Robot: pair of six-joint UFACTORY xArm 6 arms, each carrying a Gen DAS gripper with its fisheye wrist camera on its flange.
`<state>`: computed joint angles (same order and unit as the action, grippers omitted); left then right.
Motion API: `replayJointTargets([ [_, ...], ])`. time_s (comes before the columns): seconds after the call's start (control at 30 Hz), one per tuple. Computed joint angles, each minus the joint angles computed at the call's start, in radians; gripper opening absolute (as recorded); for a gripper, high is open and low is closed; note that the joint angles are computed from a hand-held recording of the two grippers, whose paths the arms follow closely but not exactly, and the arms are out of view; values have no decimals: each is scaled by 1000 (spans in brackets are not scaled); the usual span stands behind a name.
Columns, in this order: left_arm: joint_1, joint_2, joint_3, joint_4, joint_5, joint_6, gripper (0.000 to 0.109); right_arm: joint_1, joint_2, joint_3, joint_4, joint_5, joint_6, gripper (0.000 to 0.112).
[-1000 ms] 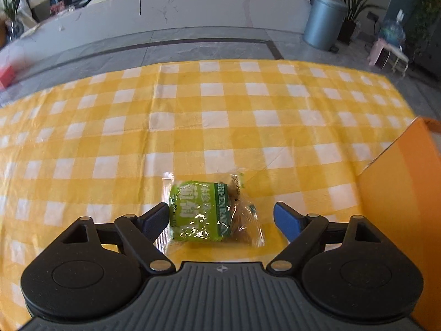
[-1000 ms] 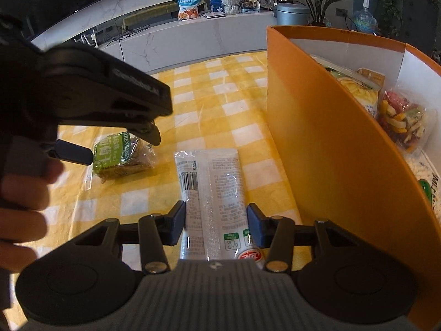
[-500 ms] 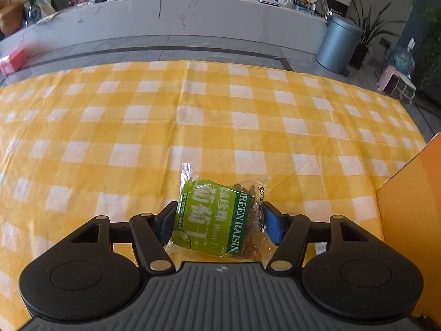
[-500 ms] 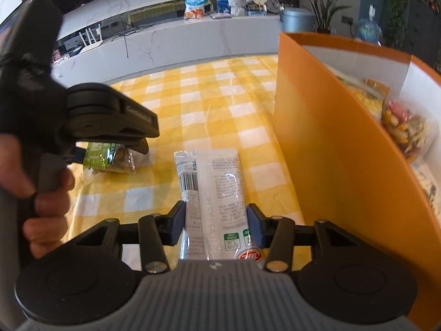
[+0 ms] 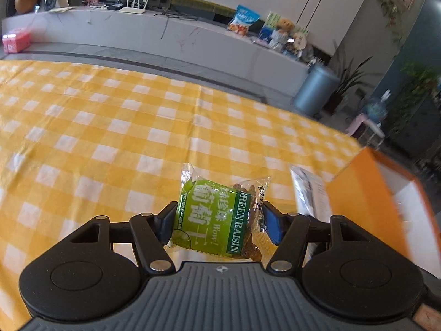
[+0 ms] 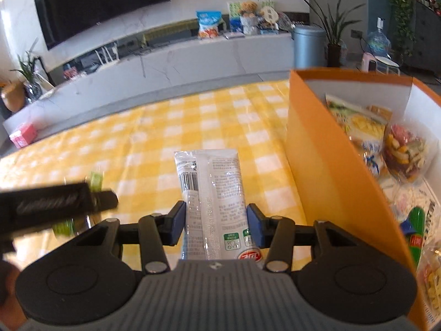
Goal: Organize snacks
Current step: 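Carry the raisin pack and white packet with both grippers over the orange box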
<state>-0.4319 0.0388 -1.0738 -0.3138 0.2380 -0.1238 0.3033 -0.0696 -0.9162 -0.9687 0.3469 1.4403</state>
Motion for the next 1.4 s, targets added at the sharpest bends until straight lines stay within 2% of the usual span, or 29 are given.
replayJointTargets([
  [0.1,-22,-63,49,-134,-45,122,73,-14,-52,22,-37,-38,43,47],
  [0.33,-76,-130,17,-486,-17,457,73,-92,-327,142,-162,-124,97,47],
  [0.4,-101,-140,9,-568,-16,541,73,-115,-405,181,-114,-99,7,47],
  [0.57,-160,-118,-23,-681,-10,662,73,-168,-536,276,51,31,-243,47],
  [0.67,-189,-82,-55,-714,17,693,73,-224,-565,320,121,76,-306,47],
  [0.77,-210,-46,-89,-765,72,731,73,-242,-557,321,105,176,-287,47],
  [0.93,-244,13,-138,-763,106,742,73,-309,-555,361,207,115,-362,47],
  [1.1,-282,33,-144,-723,77,713,73,-291,-501,322,185,170,-352,47],
  [1.4,-311,30,-122,-664,57,646,73,-300,-461,313,233,180,-383,47],
])
